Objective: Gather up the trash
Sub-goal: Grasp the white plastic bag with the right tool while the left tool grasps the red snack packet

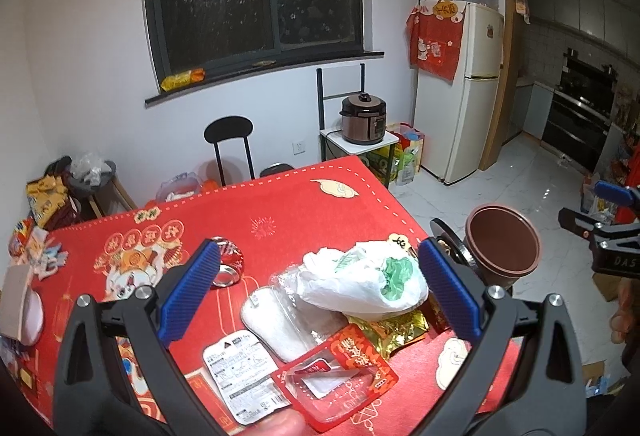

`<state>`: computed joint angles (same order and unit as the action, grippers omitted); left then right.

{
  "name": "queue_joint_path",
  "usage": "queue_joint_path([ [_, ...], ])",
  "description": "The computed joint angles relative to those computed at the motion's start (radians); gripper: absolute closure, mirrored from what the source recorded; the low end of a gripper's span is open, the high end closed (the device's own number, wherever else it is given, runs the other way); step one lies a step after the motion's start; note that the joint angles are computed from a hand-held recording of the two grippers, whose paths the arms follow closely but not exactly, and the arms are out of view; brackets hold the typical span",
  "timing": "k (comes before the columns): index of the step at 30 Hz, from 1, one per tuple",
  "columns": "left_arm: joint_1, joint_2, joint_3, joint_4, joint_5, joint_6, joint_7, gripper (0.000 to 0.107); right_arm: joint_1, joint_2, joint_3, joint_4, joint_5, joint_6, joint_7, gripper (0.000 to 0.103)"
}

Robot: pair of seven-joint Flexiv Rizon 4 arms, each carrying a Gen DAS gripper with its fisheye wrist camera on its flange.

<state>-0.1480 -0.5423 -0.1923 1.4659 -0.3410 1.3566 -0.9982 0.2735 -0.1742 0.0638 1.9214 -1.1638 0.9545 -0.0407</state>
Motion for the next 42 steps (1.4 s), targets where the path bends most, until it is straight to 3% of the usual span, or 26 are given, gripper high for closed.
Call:
queue_joint_path([
  [5, 0.056, -0.008, -0.034, 0.018, -0.062, -0.013, 0.021, 0.009, -0.022, -0.049, -0.023, -0.013, -0.020, 0.135, 0.016, 0.005],
  [11, 0.049, -0.020, 0.082, 0.045, -0.040, -0.059, -0.118, 0.009, -0.013, -0.142, -0.069, -0.046, -0.052, 0.306, 0.034, 0.005],
  [13, 0.045, -0.027, 0.120, 0.050, -0.010, -0.075, -0.168, 0.009, -0.007, -0.177, -0.056, -0.064, 0.036, 0.327, -0.045, 0.005],
  [15, 0.045, -0.033, 0.151, 0.059, 0.021, -0.099, -0.219, 0.009, 0.000, -0.218, -0.016, -0.103, 0.176, 0.298, -0.199, 0.005],
  [20, 0.079, -0.037, 0.142, 0.097, 0.040, -0.092, -0.262, 0.010, 0.061, -0.286, -0.028, -0.184, 0.262, 0.235, -0.393, 0.005],
  [26, 0.095, -0.057, 0.124, 0.104, 0.053, -0.069, -0.283, 0.011, 0.112, -0.407, -0.064, -0.315, 0.320, 0.268, -0.609, 0.005],
  [33, 0.154, -0.087, 0.037, 0.098, -0.006, -0.107, -0.193, 0.032, 0.174, -0.581, -0.103, -0.528, 0.424, 0.165, -0.836, 0.005],
  [35, 0.169, -0.094, 0.012, 0.101, -0.036, -0.128, -0.158, 0.036, 0.175, -0.618, -0.089, -0.579, 0.485, 0.108, -0.901, 0.019],
  [37, 0.191, -0.098, -0.023, 0.111, -0.072, -0.154, -0.101, 0.044, 0.170, -0.634, -0.061, -0.617, 0.570, 0.050, -0.939, 0.060],
  [38, 0.199, -0.099, -0.037, 0.117, -0.088, -0.166, -0.072, 0.046, 0.183, -0.623, -0.080, -0.599, 0.579, 0.064, -0.917, 0.063],
  [40, 0.196, -0.099, -0.040, 0.124, -0.109, -0.183, -0.039, 0.051, 0.197, -0.593, -0.106, -0.552, 0.583, 0.126, -0.884, 0.080],
  [42, 0.202, -0.103, -0.053, 0.130, -0.138, -0.210, 0.000, 0.058, 0.219, -0.562, -0.144, -0.505, 0.564, 0.180, -0.836, 0.085],
])
